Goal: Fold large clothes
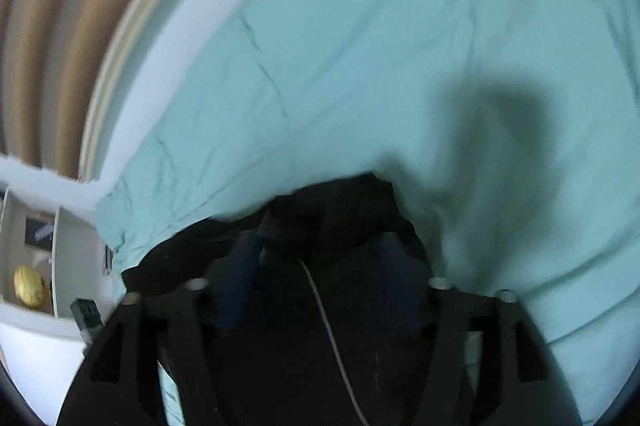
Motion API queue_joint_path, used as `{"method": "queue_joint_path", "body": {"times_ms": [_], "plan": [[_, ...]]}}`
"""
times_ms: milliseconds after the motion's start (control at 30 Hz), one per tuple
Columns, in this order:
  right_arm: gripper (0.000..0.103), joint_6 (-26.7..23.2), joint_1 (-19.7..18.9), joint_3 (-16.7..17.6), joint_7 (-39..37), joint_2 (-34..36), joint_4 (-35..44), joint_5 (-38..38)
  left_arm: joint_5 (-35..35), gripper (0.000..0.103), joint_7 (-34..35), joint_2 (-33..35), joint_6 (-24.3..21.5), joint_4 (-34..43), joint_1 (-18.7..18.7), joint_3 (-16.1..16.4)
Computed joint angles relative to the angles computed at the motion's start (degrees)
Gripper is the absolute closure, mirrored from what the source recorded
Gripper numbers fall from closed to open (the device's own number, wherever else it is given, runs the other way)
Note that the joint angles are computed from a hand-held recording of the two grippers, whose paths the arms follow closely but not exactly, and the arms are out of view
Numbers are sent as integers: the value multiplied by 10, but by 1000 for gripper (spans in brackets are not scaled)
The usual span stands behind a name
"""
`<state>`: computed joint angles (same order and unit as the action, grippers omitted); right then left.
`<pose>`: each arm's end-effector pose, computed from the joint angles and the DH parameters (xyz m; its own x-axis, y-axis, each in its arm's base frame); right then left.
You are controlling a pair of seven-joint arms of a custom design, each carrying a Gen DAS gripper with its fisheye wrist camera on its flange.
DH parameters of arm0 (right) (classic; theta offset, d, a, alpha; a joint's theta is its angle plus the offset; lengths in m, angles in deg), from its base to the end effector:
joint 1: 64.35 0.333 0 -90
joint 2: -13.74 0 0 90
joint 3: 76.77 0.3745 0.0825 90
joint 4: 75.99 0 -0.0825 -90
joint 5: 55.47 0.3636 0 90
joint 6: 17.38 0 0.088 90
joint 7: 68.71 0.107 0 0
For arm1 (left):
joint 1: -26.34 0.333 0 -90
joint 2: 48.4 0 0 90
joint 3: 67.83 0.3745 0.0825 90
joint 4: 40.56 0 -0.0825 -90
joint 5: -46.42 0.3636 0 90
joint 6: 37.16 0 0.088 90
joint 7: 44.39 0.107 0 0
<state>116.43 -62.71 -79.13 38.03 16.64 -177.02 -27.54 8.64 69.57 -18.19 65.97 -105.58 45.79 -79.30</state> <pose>0.6042 0.0007 0.6483 -0.3615 -0.7494 -0.5547 -0.7721 0.5741 -0.2724 0.7247 0.0958 0.5981 -0.2297 -0.7716 0.5932 -0.9346 0.0047 -0.3558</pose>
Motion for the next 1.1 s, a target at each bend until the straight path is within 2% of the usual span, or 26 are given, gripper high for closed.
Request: {"method": "queue_joint_path", "body": {"times_ms": [33, 67, 100, 133, 167, 200, 300, 467, 633, 800, 833, 900, 933, 967, 1033, 1067, 1100], "plan": [[21, 4, 1, 0, -1, -9, -2, -16, -23, 66, 10, 2, -21, 8, 18, -8], [19, 6, 3, 0, 2, -15, -2, -39, -40, 55, 20, -9, -23, 1, 32, -9], [19, 4, 5, 0, 3, -17, 1, -55, -40, 46, 32, -29, -1, -20, 34, -2], [19, -2, 6, 1, 1, -17, 4, -71, -32, 30, 43, -47, 32, -44, 27, 8], [19, -8, 8, 1, 2, -14, 7, -86, -19, 26, 45, -62, 68, -64, 16, 17], [19, -10, 10, 2, 4, -11, 8, -97, -9, 26, 40, -64, 86, -70, 7, 22], [19, -6, 16, 5, -4, 9, 13, -122, 5, 26, 16, -42, 92, -55, -6, 25], [19, -12, 27, 9, -29, 46, 35, -198, 112, 26, -43, 2, 125, -30, -53, 38], [19, -8, 19, 9, -77, 68, 43, -193, 131, 26, -67, 52, 104, 26, -51, 18], [19, 3, 9, 12, -113, 89, 54, -166, 154, 26, -89, 114, 56, 122, -61, 4], [19, 3, 7, 13, -119, 96, 59, -162, 161, 29, -89, 116, 65, 125, -67, 3], [19, -5, 7, 14, -122, 112, 75, -158, 183, 53, -84, 102, 91, 102, -81, 9], [27, -11, 7, 17, -127, 118, 82, -154, 195, 73, -81, 95, 99, 91, -86, 12], [45, -4, 10, 21, -136, 119, 82, -151, 203, 84, -77, 82, 109, 74, -88, 14], [53, 4, 38, 11, -113, 110, 74, -223, 224, 89, -59, 39, 163, 5, -96, 21], [73, 11, 52, 7, -101, 103, 66, -263, 229, 90, -56, 26, 177, -12, -97, 23], [80, 14, 62, 5, -91, 95, 57, -296, 236, 91, -56, 4, 205, -45, -100, 28]]}}
